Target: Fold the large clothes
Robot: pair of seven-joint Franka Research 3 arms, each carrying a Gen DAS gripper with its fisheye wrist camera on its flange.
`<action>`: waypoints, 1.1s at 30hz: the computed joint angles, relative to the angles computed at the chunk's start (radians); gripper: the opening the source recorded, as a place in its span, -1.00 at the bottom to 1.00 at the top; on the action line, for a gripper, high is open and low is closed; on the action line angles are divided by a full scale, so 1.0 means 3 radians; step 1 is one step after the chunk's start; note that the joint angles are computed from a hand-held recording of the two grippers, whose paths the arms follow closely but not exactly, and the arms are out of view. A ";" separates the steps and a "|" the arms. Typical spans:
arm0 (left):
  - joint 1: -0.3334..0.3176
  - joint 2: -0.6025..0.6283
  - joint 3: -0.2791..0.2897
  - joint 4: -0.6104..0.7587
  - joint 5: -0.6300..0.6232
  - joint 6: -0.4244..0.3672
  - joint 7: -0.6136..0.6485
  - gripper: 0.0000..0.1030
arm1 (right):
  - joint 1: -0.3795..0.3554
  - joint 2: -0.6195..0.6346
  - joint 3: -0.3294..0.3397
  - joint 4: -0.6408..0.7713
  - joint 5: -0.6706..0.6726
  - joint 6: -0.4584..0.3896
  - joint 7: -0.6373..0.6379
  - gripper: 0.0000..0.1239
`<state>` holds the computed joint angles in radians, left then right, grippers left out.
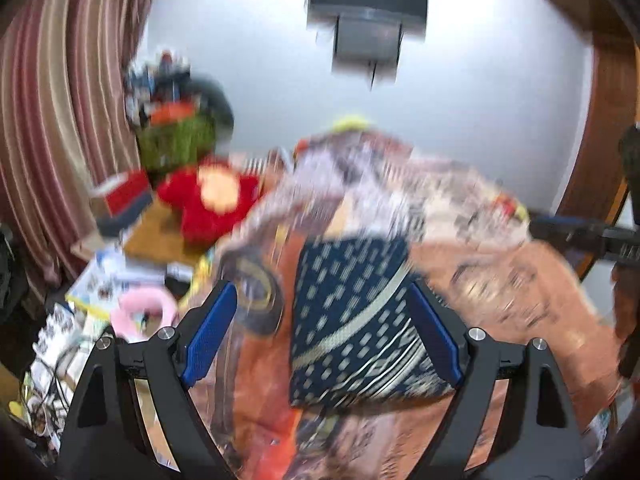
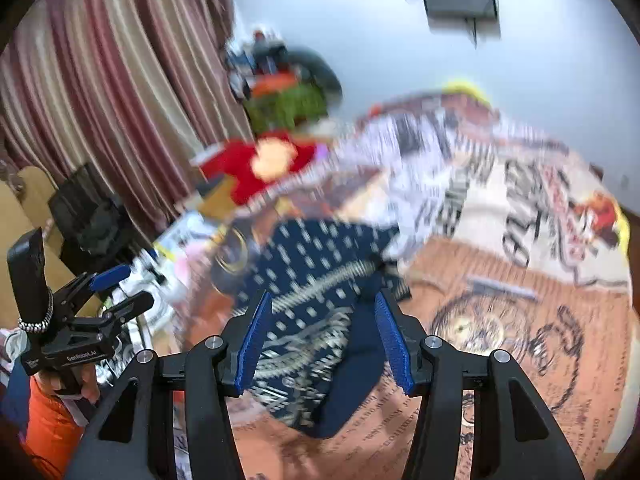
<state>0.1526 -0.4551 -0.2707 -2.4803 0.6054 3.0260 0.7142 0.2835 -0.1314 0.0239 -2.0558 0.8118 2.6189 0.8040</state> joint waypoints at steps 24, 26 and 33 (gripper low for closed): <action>0.0528 -0.1495 -0.0834 -0.0470 -0.0035 0.0235 -0.0790 0.83 | 0.1428 -0.1846 -0.0373 -0.1329 0.1768 0.1921 -0.1809 0.41; 0.0483 -0.1489 -0.0808 -0.0493 -0.0058 0.0219 -0.0791 0.84 | 0.1619 -0.1862 -0.0466 -0.1358 0.1789 0.2100 -0.1832 0.52; 0.0393 -0.1543 -0.0780 -0.0562 -0.0089 0.0193 -0.0809 0.84 | 0.1593 -0.1804 -0.0425 -0.1430 0.1605 0.2254 -0.1515 0.65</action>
